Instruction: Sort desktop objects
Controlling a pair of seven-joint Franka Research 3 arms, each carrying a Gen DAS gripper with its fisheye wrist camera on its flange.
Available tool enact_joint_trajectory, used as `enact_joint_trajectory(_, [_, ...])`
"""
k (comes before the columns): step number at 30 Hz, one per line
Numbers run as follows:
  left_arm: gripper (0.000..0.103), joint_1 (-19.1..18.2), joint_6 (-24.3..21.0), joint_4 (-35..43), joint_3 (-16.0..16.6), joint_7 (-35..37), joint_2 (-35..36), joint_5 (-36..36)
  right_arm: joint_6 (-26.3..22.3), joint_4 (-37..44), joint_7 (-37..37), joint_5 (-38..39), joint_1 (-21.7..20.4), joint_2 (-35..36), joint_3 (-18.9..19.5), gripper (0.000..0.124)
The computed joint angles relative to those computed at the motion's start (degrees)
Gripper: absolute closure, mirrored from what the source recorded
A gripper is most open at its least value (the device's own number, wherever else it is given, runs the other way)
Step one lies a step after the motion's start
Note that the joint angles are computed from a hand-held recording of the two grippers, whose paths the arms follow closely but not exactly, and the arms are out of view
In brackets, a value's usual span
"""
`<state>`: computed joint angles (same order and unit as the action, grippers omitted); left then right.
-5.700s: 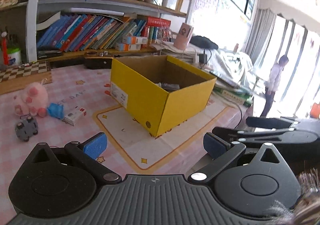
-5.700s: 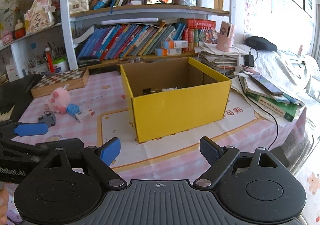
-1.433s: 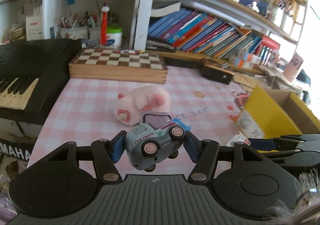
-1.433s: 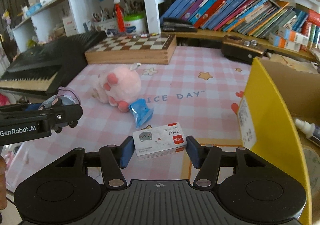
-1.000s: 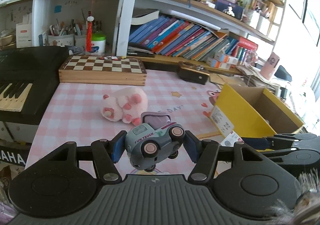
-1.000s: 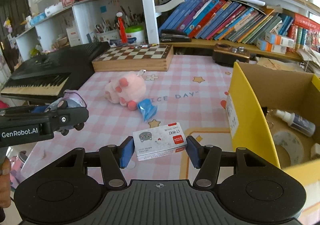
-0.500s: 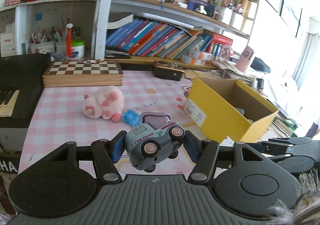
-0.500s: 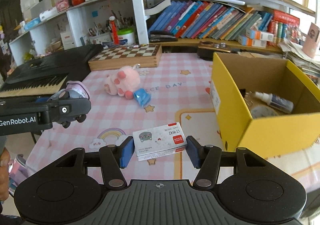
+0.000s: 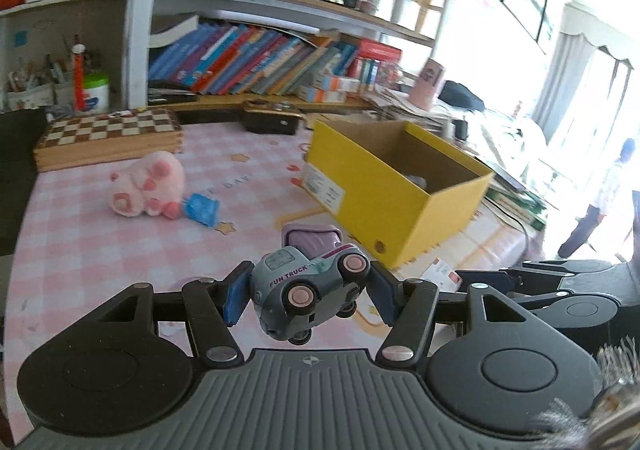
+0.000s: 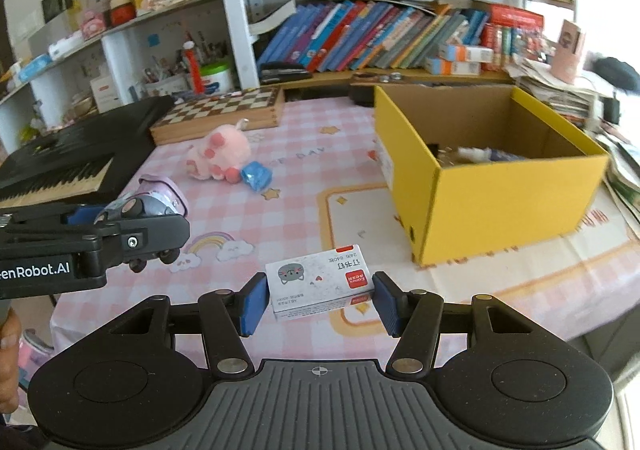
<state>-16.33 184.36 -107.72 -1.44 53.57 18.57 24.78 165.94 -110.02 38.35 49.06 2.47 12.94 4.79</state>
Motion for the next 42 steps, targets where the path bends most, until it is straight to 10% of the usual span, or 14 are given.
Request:
enact_joint_trajectory(11, [0.045, 18.54, -1.86, 1.89, -24.66, 16.74, 4.07, -7.51, 5.21, -7.34, 11.72, -7.18, 1.39, -4.20, -3.29, 0.067])
enact_joint_trajectory(20, [0.045, 23.43, -5.20, 6.59, -35.02, 29.50, 9.71, -13.34, 7.38, -11.11, 23.19, -16.46, 1.10, -6.05, -5.76, 0.067])
enact_joint_trajectory(42, [0.045, 6.57, -12.44, 24.90, -24.04, 35.26, 18.35, -20.03, 2.44, -3.88, 15.88, -11.24, -6.02, -1.73, -4.80, 0.067])
